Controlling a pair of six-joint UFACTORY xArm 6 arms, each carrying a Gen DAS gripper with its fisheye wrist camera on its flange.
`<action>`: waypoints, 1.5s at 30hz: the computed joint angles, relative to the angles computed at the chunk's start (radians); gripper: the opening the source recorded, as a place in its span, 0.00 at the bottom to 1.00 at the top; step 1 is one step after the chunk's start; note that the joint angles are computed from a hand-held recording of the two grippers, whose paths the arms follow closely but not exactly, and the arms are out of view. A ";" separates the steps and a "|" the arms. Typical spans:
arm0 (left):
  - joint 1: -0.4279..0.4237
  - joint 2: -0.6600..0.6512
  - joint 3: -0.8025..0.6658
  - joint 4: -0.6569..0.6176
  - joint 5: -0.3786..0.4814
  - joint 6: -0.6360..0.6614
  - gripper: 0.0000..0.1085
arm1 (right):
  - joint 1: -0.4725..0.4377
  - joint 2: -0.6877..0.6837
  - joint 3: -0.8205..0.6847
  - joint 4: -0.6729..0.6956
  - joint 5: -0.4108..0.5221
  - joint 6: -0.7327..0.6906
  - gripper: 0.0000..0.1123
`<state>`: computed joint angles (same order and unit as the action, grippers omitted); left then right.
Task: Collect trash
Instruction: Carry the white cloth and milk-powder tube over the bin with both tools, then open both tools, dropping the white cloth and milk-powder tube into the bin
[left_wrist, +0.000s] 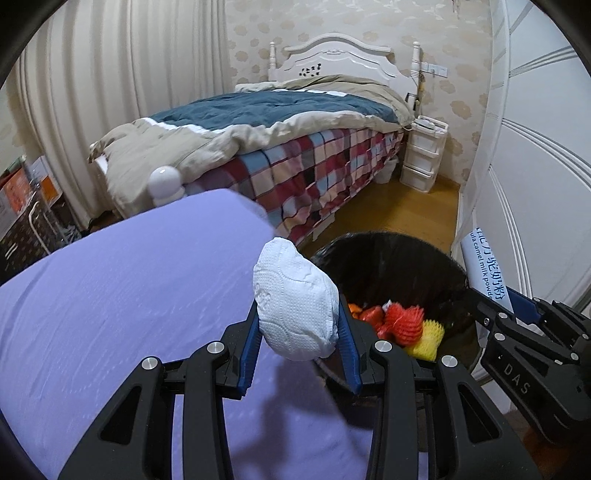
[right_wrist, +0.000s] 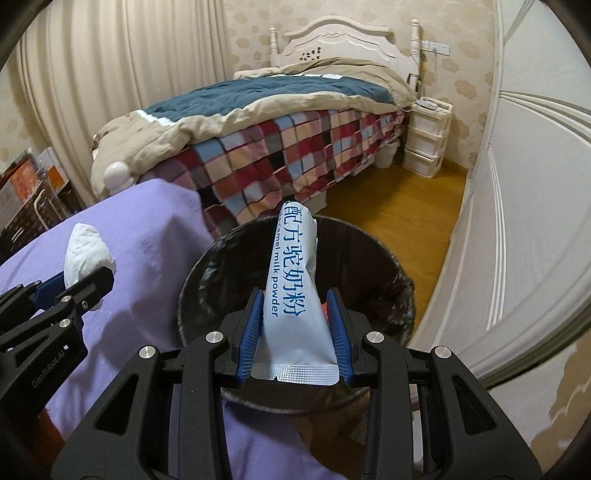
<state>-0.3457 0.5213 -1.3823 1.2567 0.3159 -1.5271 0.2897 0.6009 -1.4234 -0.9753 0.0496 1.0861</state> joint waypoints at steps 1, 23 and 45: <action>-0.002 0.013 -0.018 -0.017 0.001 0.019 0.35 | -0.002 0.008 -0.011 0.009 0.002 -0.006 0.30; -0.024 0.241 -0.324 -0.307 0.061 0.322 0.35 | -0.015 0.162 -0.210 0.268 0.070 -0.241 0.31; -0.020 0.242 -0.326 -0.275 0.075 0.299 0.60 | -0.028 0.175 -0.218 0.213 0.070 -0.183 0.44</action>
